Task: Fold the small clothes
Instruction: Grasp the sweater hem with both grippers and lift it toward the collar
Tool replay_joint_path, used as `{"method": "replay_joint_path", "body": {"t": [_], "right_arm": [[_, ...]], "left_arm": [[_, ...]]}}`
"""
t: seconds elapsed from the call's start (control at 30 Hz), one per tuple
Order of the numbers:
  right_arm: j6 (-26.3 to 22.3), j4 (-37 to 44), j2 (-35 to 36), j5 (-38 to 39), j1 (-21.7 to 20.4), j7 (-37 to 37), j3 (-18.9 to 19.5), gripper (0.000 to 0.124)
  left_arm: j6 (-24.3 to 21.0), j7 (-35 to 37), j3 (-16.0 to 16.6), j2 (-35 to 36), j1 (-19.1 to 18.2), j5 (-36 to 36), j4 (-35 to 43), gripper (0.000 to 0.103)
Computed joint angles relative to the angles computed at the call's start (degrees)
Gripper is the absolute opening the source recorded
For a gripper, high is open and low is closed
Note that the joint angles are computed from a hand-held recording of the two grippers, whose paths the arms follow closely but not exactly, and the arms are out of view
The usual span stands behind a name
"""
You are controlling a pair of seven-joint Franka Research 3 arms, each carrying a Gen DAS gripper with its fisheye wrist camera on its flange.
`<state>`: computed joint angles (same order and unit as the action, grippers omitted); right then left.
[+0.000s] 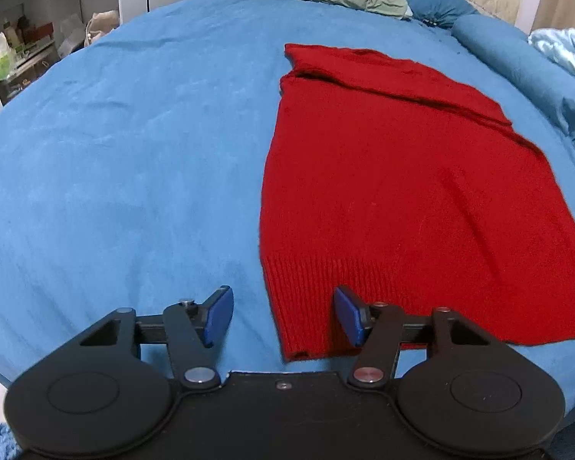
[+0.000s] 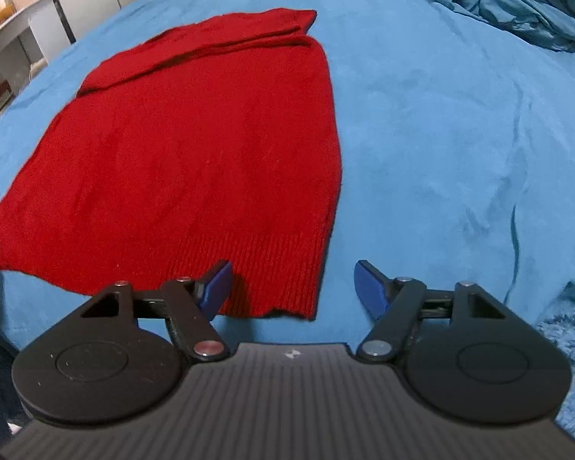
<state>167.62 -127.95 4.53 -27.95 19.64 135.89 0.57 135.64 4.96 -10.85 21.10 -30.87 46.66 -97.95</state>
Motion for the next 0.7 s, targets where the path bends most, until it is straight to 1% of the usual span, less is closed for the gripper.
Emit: {"method": "replay_joint_path", "body": {"t": [0.07, 0.1, 0.13, 0.17, 0.23, 0.27, 0.4, 0.43, 0.5, 0.53, 0.57, 0.6, 0.63, 0.7], "right_arm": [[-0.89, 0.45, 0.60, 2.00, -0.06, -2.02, 0.44, 0.075], [-0.98, 0.35, 0.61, 1.24, 0.27, -1.20, 0.17, 0.073], [-0.90, 0.65, 0.97, 1.15, 0.35, -1.13, 0.06, 0.072], [-0.61, 0.34, 0.87, 1.55, 0.35, -1.59, 0.04, 0.068], [-0.09, -0.07, 0.73, 2.73, 0.27, -2.76, 0.13, 0.059], [0.26, -0.22, 0.69, 3.49, 0.17, -3.45, 0.16, 0.053], [1.34, -1.14, 0.21, 4.55, 0.36, -3.85, -0.06, 0.044], [1.25, -0.70, 0.53, 5.08, 0.29, -4.27, 0.04, 0.043], [1.30, -0.31, 0.91, 5.68, 0.29, -4.51, -0.04, 0.039], [1.37, -0.25, 1.01, 6.53, 0.27, -5.03, 0.04, 0.038], [1.47, -0.03, 1.22, 7.27, 0.30, -5.46, 0.08, 0.034], [1.71, -0.22, 1.12, 7.86, 0.36, -5.86, 0.05, 0.028], [1.86, -0.21, 1.18, 8.37, 0.40, -6.27, 0.03, 0.026], [2.21, -0.02, 1.35, 8.68, 0.58, -6.46, -0.27, 0.023]], "left_arm": [[-1.35, 0.20, 0.10, 0.70, -0.74, 0.90, 0.74, 0.061], [-1.93, 0.68, 0.06, 1.03, -0.96, 1.06, 1.15, 0.060], [-2.20, 0.96, 0.06, 1.14, -1.12, 1.25, 1.28, 0.057], [-2.17, 1.06, 0.04, 1.39, -1.24, 1.34, 1.56, 0.053], [-1.72, 1.10, 0.08, 1.30, -1.35, 1.65, 1.16, 0.048], [-1.78, 1.15, 0.10, 1.39, -1.46, 1.78, 1.23, 0.046], [-2.03, 1.30, 0.17, 2.14, -1.86, 1.76, 2.13, 0.039], [-1.98, 1.22, 0.20, 2.11, -1.96, 1.81, 2.03, 0.036], [-1.67, 1.11, 0.19, 2.02, -1.99, 1.71, 1.83, 0.030], [-1.44, 0.91, 0.16, 2.02, -2.03, 1.65, 1.78, 0.024], [-1.39, 1.15, 0.12, 2.17, -1.96, 1.39, 2.05, 0.018], [-1.53, 1.35, 0.08, 2.39, -2.06, 1.21, 2.41, 0.015], [-1.39, 1.37, 0.11, 2.32, -2.10, 1.19, 2.30, 0.010], [-1.67, 1.09, 0.19, 2.16, -2.34, 1.23, 2.38, 0.008]]}}
